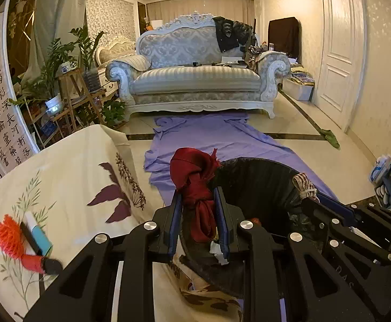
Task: Collect trash
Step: 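Carry the ribbon and string over the bin and release both into it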
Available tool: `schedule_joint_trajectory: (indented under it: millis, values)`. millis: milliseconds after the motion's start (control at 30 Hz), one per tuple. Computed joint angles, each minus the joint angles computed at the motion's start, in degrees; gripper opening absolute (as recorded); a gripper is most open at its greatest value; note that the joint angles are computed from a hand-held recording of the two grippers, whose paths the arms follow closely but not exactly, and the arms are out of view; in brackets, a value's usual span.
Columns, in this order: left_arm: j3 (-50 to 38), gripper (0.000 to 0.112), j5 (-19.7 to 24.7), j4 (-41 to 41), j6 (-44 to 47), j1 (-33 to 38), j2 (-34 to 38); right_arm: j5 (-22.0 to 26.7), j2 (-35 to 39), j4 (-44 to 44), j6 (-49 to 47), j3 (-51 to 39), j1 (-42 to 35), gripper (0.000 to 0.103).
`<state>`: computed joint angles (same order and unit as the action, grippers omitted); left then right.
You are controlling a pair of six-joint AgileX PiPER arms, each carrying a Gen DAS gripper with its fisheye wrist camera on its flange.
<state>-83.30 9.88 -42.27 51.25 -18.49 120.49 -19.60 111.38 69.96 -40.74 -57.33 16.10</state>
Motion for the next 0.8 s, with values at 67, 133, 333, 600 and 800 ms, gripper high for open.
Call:
schedule_joint_trajectory:
  millis: [67,133,333,600,800]
  values:
    - [-1.35,0.025,0.35,3.67,-3.62,-0.42,1.03,0.13,0.65,-0.18,0.28,-0.48,-0.46,0.015]
    - [-2.46,0.025,0.49,6.58,-6.33,-0.80,1.99,0.42,1.32,0.24,-0.26,-1.25,-1.03,0.015]
    - [-5.08,0.025,1.66,14.74,-14.29,-1.85,4.10,0.93,2.94,2.95,-2.97,-3.29,-2.18,0.015]
    - [-8.23,0.038,4.18,22.59,-22.45,-2.44,5.80,1.33,4.24,7.10,-6.42,-5.34,-2.78,0.025]
    - [-7.07,0.071,2.21,25.77,-25.66,-2.93,5.14,-1.39,3.11,7.99,-5.88,-4.06,-2.09,0.038]
